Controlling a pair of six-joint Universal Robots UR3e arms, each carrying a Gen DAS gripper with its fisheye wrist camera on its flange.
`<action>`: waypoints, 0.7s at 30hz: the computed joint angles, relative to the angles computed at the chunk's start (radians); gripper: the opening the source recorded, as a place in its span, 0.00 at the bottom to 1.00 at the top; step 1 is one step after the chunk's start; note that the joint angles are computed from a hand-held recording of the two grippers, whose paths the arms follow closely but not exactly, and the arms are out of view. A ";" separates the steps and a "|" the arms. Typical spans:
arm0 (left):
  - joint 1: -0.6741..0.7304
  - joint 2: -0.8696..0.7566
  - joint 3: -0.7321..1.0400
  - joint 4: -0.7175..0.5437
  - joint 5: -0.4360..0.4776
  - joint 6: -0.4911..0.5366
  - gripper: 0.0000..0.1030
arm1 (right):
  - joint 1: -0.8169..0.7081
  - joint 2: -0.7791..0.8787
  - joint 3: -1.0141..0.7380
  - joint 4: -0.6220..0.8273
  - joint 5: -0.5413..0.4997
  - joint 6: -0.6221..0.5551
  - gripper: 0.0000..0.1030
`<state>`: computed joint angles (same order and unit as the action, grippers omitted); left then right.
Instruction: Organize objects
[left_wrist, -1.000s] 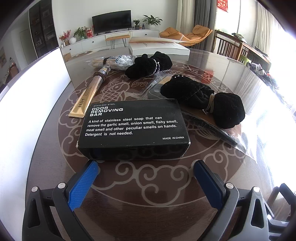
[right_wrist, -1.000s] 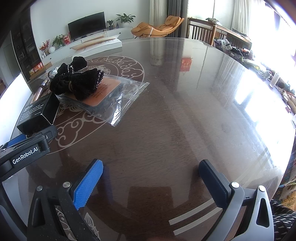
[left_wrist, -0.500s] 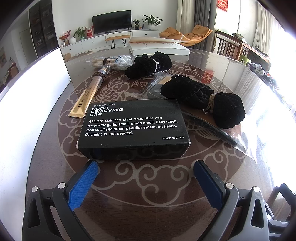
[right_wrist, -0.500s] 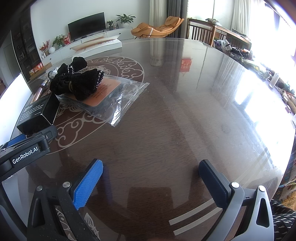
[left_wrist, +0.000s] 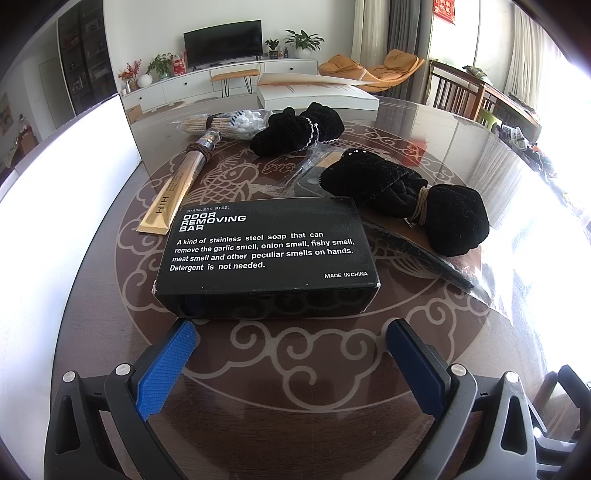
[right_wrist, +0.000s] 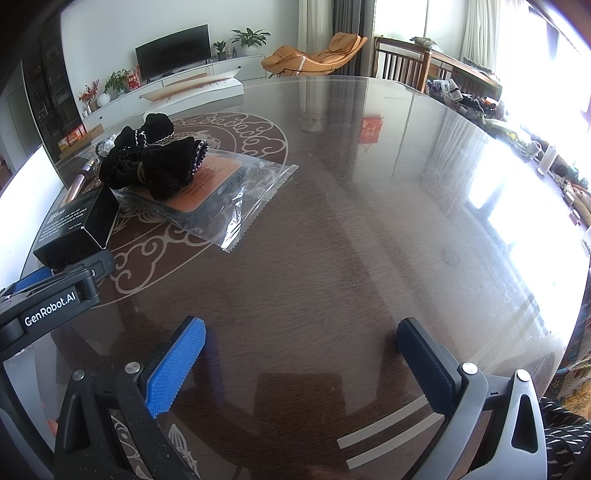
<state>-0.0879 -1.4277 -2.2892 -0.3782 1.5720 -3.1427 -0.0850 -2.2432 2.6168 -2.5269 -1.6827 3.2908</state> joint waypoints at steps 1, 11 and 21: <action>0.001 0.000 0.000 0.000 0.000 0.000 1.00 | 0.001 0.000 0.000 -0.001 0.000 0.000 1.00; 0.002 0.000 0.000 0.000 -0.002 0.002 1.00 | 0.003 0.002 0.001 -0.003 -0.002 0.002 1.00; 0.115 0.292 -0.155 -0.169 -0.097 0.144 1.00 | 0.006 0.005 0.002 -0.008 -0.004 0.006 1.00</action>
<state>0.0268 -1.1355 -2.4446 -0.5470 1.4753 -2.9983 -0.0790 -2.2381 2.6191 -2.5347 -1.6867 3.2966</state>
